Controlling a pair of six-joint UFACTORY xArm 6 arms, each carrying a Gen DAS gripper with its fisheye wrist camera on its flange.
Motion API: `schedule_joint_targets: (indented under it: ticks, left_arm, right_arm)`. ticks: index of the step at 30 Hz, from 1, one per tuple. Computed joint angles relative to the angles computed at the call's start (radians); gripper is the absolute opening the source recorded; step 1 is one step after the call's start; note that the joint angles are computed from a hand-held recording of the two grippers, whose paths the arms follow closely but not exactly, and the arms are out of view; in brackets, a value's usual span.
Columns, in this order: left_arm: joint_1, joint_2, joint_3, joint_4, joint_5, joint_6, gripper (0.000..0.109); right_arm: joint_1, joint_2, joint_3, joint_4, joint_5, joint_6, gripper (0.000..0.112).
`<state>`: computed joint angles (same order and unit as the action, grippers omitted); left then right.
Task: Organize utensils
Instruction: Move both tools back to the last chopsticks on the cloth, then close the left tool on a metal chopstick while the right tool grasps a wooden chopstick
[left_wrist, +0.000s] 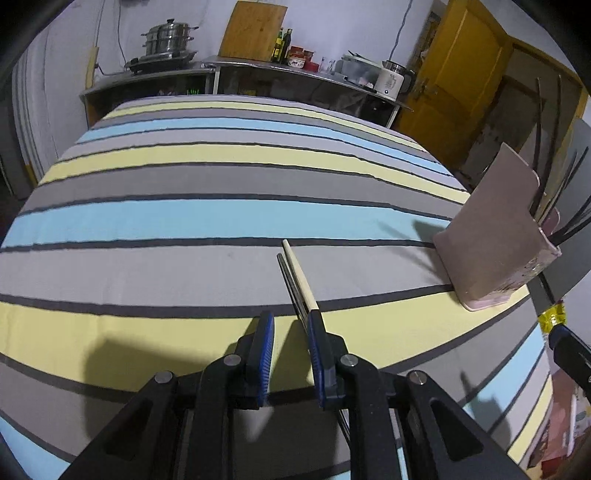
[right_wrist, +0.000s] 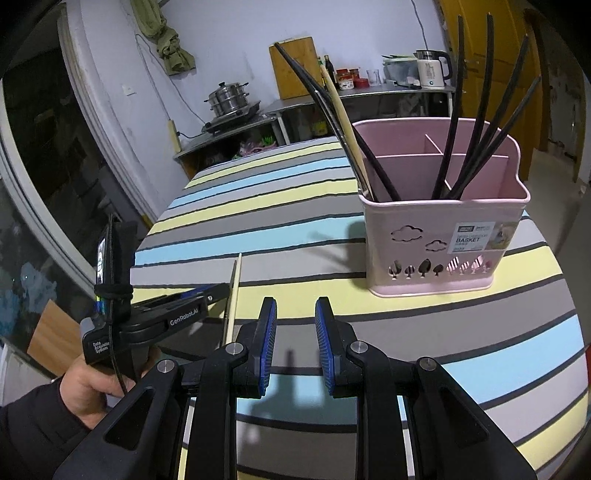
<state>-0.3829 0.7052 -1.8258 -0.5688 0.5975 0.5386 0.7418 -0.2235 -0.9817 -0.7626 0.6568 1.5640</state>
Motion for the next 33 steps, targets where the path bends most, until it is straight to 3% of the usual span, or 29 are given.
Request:
schedule_joint_targets:
  ticks: [12, 15, 22, 30, 33]
  left_arm:
    - [-0.021, -0.015, 0.041, 0.082, -0.084, -0.024, 0.023]
    - [-0.018, -0.026, 0.065, 0.124, -0.105, 0.003, 0.012]
    - [0.057, -0.022, 0.031, 0.032, -0.005, 0.076, 0.005]
    - [0.122, -0.007, 0.005, 0.046, 0.009, 0.032, 0.005]
    - [0.146, 0.012, -0.035, 0.028, 0.053, 0.027, 0.005]
  right_arm:
    - [-0.017, 0.009, 0.007, 0.005, -0.034, -0.002, 0.022]
    - [-0.016, 0.011, 0.004, 0.003, -0.033, 0.002, 0.022]
    - [-0.021, 0.037, -0.006, 0.016, -0.066, -0.023, 0.022]
    - [-0.035, 0.167, -0.095, 0.09, -0.137, -0.129, 0.022]
    - [-0.043, 0.217, -0.135, 0.13, -0.154, -0.183, 0.022]
